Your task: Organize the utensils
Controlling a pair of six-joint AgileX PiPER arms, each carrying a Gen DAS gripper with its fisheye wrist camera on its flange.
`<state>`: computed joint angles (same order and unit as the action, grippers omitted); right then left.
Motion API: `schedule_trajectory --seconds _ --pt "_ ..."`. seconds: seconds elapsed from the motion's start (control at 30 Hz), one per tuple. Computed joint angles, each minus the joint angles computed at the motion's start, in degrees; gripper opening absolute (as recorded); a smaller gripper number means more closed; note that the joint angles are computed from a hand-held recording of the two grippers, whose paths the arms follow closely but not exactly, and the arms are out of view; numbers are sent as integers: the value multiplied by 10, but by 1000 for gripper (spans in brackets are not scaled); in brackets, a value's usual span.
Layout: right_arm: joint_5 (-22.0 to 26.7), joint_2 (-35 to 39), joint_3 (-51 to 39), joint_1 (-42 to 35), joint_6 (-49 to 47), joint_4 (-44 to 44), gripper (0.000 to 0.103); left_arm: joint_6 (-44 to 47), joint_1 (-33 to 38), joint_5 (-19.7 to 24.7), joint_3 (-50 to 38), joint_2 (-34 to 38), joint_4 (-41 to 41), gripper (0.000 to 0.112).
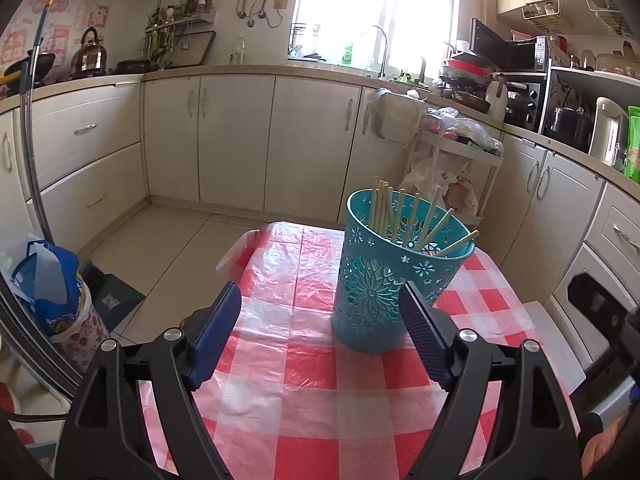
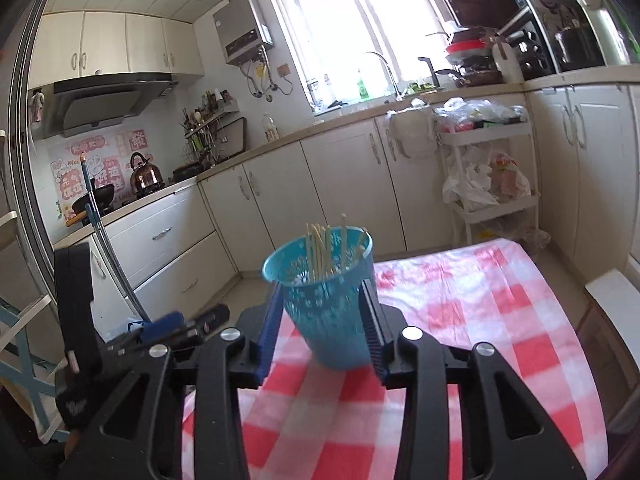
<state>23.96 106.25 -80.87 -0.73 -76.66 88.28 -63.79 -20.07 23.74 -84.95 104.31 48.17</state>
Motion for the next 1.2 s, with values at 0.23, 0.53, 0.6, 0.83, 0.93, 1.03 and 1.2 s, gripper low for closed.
schedule_trajectory --seconds 0.23,0.53,0.6,0.83,0.93,1.03,1.2 --pt "5 -90 103 -21 45 -61 50 -11 -37 52 44 -61 16 85" --pt "24 -204 159 -29 236 -241 80 15 -105 160 112 -182 -9 95" --pt "38 -232 171 -30 286 -284 85 13 -128 207 122 -208 -16 95" --pt "61 -355 256 -14 361 -369 94 -3 -199 297 188 -308 -49 95" --pt "66 -398 293 -13 376 -389 96 10 -228 317 212 -344 -76 95" --pt "71 -421 314 -5 414 -424 96 -36 -284 364 237 -358 -43 95" --pt "72 -443 323 23 479 -487 96 -67 -322 398 261 -377 -43 95"
